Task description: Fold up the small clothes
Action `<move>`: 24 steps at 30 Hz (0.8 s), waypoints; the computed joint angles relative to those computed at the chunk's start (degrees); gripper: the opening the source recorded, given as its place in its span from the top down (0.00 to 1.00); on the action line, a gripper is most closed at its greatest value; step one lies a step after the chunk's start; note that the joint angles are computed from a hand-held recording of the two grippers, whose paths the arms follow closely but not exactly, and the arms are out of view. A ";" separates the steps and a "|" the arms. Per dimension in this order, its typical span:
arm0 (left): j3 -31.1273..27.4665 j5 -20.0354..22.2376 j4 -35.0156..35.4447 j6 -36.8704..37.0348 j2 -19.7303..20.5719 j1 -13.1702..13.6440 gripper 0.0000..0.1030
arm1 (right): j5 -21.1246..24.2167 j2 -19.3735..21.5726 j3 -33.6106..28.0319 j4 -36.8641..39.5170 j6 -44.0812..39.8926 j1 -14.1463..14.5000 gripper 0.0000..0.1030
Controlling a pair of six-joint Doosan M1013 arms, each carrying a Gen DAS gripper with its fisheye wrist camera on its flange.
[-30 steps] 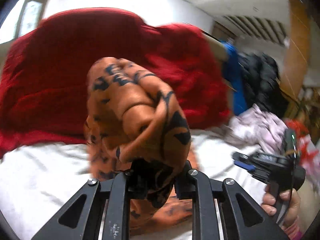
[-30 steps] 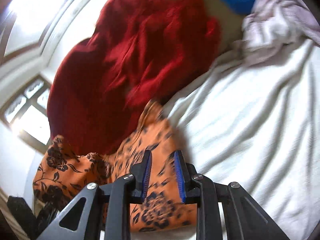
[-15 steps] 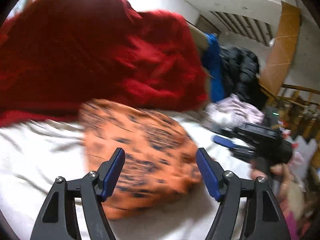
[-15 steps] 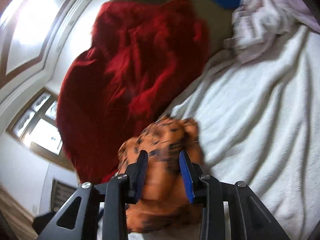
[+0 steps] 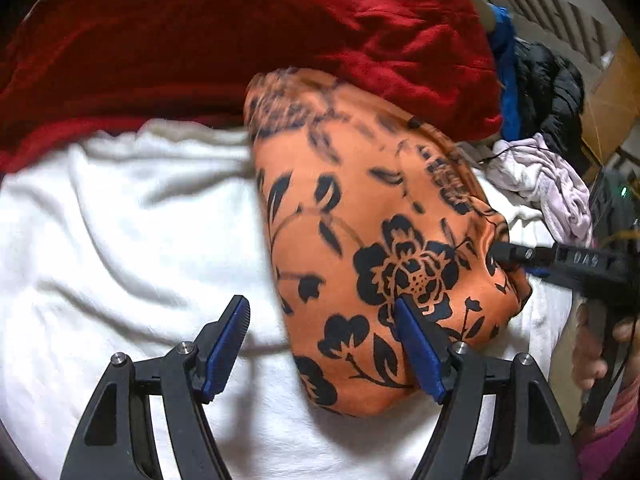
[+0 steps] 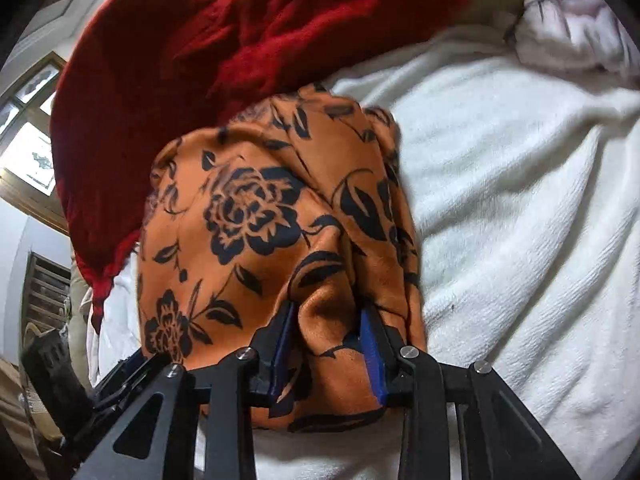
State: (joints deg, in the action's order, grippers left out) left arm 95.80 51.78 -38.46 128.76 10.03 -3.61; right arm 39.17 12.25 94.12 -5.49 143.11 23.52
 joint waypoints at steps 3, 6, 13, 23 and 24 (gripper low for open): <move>0.63 -5.77 -0.30 2.75 -1.63 0.00 0.26 | -2.16 -0.35 -1.99 -8.62 6.28 1.22 0.65; -0.28 -4.85 -0.22 2.89 -0.96 -0.22 0.26 | -1.97 1.87 -6.24 -9.70 4.59 1.08 0.66; -0.56 -0.76 1.38 2.56 1.11 -1.33 0.26 | 11.57 14.86 -20.21 1.46 -3.84 -3.98 0.65; 0.64 -0.85 -0.09 4.36 -0.33 0.92 0.25 | 7.01 18.11 -27.03 17.06 -21.76 -3.76 0.64; 0.69 -0.34 0.03 4.16 -0.14 1.03 0.25 | 8.21 19.61 -28.62 18.45 -24.10 -3.56 0.64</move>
State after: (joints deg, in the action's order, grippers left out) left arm 96.49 51.44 -38.43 132.91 9.89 -2.58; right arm 47.37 31.86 65.50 12.96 119.02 19.97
